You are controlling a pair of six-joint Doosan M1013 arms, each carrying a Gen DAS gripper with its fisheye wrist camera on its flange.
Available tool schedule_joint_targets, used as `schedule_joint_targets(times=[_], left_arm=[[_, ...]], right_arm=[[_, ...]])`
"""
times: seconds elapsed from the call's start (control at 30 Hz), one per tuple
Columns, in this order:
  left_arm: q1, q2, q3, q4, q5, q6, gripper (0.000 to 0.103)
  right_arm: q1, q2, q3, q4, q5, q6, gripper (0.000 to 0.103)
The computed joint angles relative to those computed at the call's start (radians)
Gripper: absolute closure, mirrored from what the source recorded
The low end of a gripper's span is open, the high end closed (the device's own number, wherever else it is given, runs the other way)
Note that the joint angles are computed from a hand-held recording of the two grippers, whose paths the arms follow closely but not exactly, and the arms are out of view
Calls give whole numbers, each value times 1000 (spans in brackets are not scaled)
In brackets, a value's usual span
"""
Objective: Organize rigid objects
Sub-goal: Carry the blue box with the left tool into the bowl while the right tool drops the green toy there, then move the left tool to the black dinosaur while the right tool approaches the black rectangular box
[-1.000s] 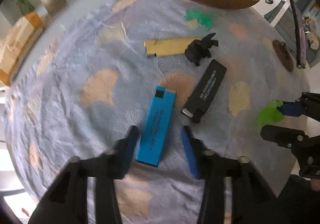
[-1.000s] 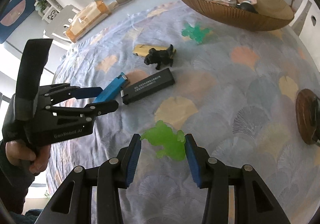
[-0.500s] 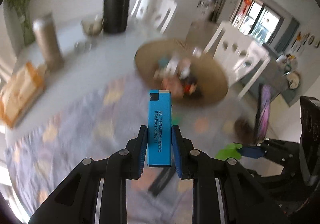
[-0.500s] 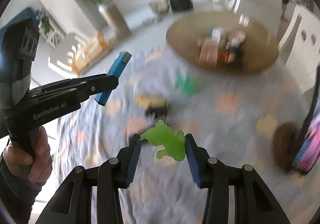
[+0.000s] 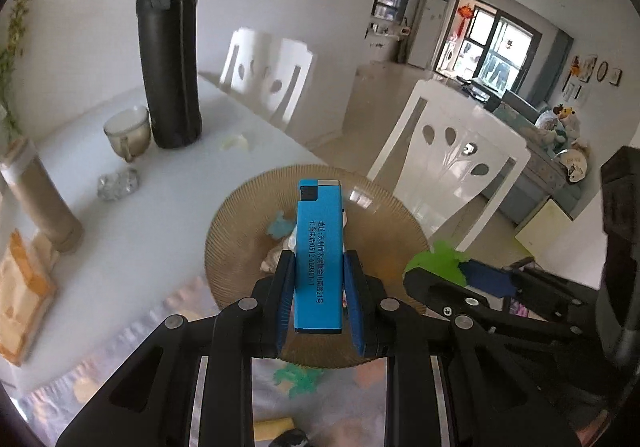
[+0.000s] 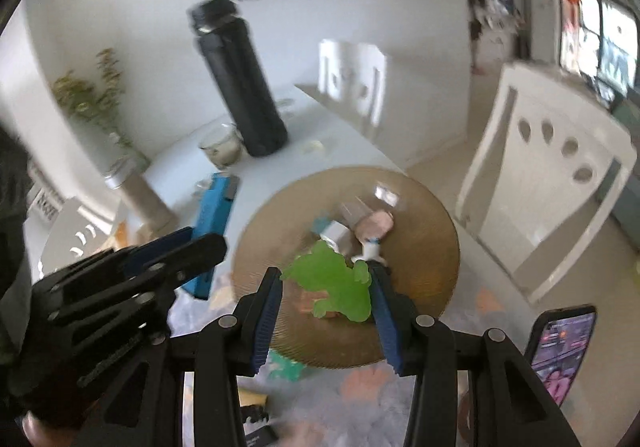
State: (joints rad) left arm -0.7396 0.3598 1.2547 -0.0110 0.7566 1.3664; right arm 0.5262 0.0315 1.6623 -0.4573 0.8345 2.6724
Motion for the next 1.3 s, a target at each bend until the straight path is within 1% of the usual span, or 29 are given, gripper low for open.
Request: schedule_joint_targets(times=[0.1, 0.17, 0.2, 0.23, 0.27, 0.3, 0.33, 0.4, 0.47, 0.5, 0.57, 0.7, 0.77, 0.87, 0.93, 1.07, 1.2, 1.3], left_arm=[[3, 20, -13, -5, 27, -5, 82], [6, 28, -17, -15, 41, -5, 81], [9, 31, -20, -27, 49, 0, 78], [11, 37, -28, -32, 62, -3, 69], [9, 38, -30, -1, 68, -39, 67], [12, 35, -27, -2, 64, -37, 67], [14, 31, -22, 3, 64, -41, 67], [19, 17, -4, 1, 70, -44, 67], [25, -2, 24, 3, 67, -57, 67], [28, -17, 46, 5, 63, -67, 67], [33, -42, 84, 6, 59, -86, 67], [47, -98, 171, -16, 61, -121, 65], [51, -127, 222, -21, 67, -145, 59], [59, -164, 299, -64, 85, -167, 59], [58, -180, 338, -88, 99, -177, 59], [45, -200, 401, -112, 115, -180, 59], [27, -203, 431, -114, 121, -180, 59], [19, -201, 443, -109, 105, -175, 59]], right_arm=[[-44, 8, 18, 116, -32, -52, 60], [-52, 16, 19, 135, -21, -50, 59], [-54, 20, 20, 141, -14, -48, 59], [-62, 27, 20, 165, -16, -70, 53], [-71, 35, 21, 200, -20, -110, 50], [-84, 41, 21, 246, -25, -172, 43], [-89, 45, 21, 271, -12, -211, 43], [-89, 34, 33, 257, 6, -222, 42], [-86, 11, 55, 259, -9, -232, 42], [-82, -4, 68, 260, -16, -241, 42], [-62, -25, 85, 241, 3, -246, 42], [-18, -49, 116, 259, 44, -285, 42], [4, -56, 132, 295, 47, -305, 42], [33, -50, 154, 365, 56, -339, 42], [46, -33, 167, 453, 72, -400, 42], [61, -15, 180, 557, 79, -468, 42], [75, -2, 171, 581, 94, -498, 42], [78, 3, 165, 588, 106, -511, 42]])
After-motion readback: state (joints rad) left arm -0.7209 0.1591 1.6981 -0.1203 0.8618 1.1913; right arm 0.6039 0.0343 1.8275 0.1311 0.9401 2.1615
